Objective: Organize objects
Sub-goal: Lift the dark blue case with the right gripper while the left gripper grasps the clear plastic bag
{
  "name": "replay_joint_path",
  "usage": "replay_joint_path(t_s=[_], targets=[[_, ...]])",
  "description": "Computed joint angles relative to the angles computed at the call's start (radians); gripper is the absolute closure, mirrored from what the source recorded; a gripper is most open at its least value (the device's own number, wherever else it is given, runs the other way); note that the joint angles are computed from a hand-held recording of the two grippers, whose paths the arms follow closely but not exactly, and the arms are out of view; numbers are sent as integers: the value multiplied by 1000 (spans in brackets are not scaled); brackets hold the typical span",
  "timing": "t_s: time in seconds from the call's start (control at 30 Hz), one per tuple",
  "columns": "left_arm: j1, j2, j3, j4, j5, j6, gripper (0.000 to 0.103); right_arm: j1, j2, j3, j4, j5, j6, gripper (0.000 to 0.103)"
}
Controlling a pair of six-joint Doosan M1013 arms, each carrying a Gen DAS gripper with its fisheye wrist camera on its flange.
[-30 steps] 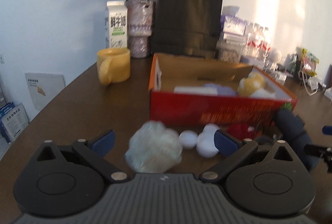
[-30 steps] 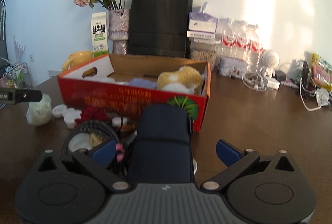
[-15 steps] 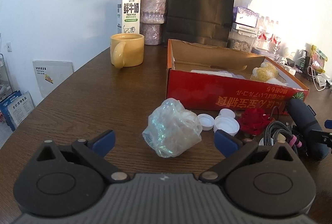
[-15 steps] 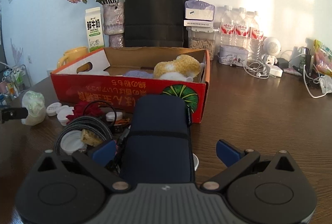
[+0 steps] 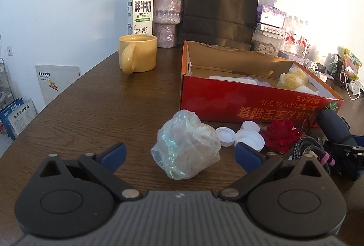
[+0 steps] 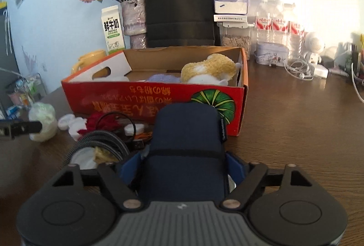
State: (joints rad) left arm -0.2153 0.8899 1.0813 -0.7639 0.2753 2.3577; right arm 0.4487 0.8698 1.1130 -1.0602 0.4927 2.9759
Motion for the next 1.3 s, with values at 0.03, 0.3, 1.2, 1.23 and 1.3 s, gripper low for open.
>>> replay_joint_path(t_s=[0.03,0.3,1.2,1.23,1.3], targets=[[-1,2,-4,8,1,-9,0,3,2,0,-32,5,24,29],[-3,14,-21,29,13,-42,0,10,-4,23,-156,4,145,35],[4,42,-62,-33,52,-24,54,45,-24,89,-490,121,484,36],[4,40,-56,-56,48,0,57,46,-23,88,-488,122,482,36],[5,31,-36,-151,35,102,58,46,-23,87,-486,124,480,36]])
